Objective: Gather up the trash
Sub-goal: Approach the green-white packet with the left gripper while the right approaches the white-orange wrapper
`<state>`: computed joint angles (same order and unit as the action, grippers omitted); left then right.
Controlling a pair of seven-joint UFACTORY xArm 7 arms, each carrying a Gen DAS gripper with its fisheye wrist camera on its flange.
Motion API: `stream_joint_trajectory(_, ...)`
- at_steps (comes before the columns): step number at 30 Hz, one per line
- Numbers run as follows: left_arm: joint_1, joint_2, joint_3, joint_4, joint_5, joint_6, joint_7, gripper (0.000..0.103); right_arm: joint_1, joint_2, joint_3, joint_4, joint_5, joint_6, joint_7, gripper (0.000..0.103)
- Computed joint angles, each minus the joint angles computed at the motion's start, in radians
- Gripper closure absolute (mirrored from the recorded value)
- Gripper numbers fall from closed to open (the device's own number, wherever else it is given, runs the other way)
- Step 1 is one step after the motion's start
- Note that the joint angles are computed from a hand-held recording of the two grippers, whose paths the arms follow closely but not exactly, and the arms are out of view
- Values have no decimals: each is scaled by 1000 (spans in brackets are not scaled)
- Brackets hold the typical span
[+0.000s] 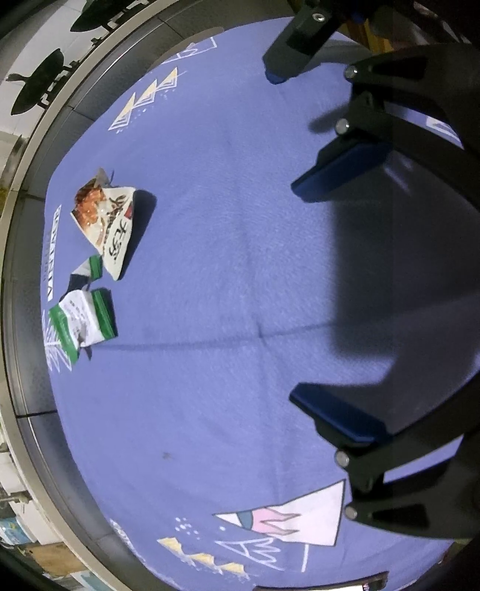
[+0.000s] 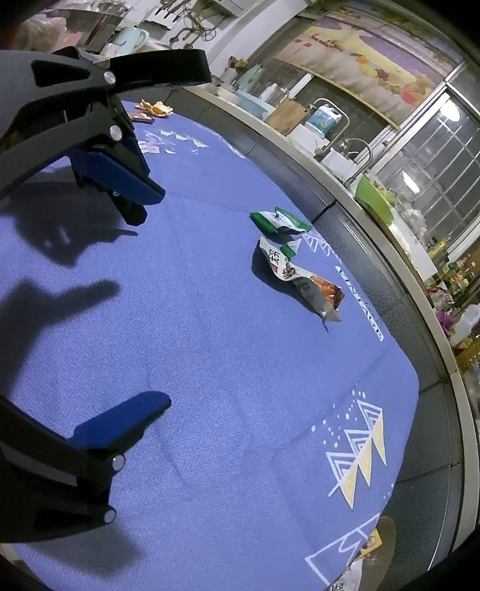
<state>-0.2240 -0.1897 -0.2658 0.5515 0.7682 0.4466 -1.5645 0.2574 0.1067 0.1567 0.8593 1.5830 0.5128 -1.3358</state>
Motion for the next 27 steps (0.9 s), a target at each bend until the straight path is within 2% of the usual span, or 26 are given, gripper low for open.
stream_joint_trajectory(9,1,-5,2,-3,3,-9,2,6,12,-2,7,0,-11,-41,-2,7)
stream_joint_trajectory(14,22,-31,0,-28,-1,-50,-13,6,15,-11,7,5,27,-53,-53,9)
stream_joint_trajectory(18,38,-36,-16,-21,16,-24,-26,6,22,-10,8,17,31,-59,-78,12)
stream_joint_trajectory(23,47,-54,-21,-10,51,25,-37,6,25,10,10,46,12,-66,-74,20)
stream_joint_trajectory(27,70,-72,7,-10,67,8,-3,6,22,22,12,69,-9,-56,-66,28)
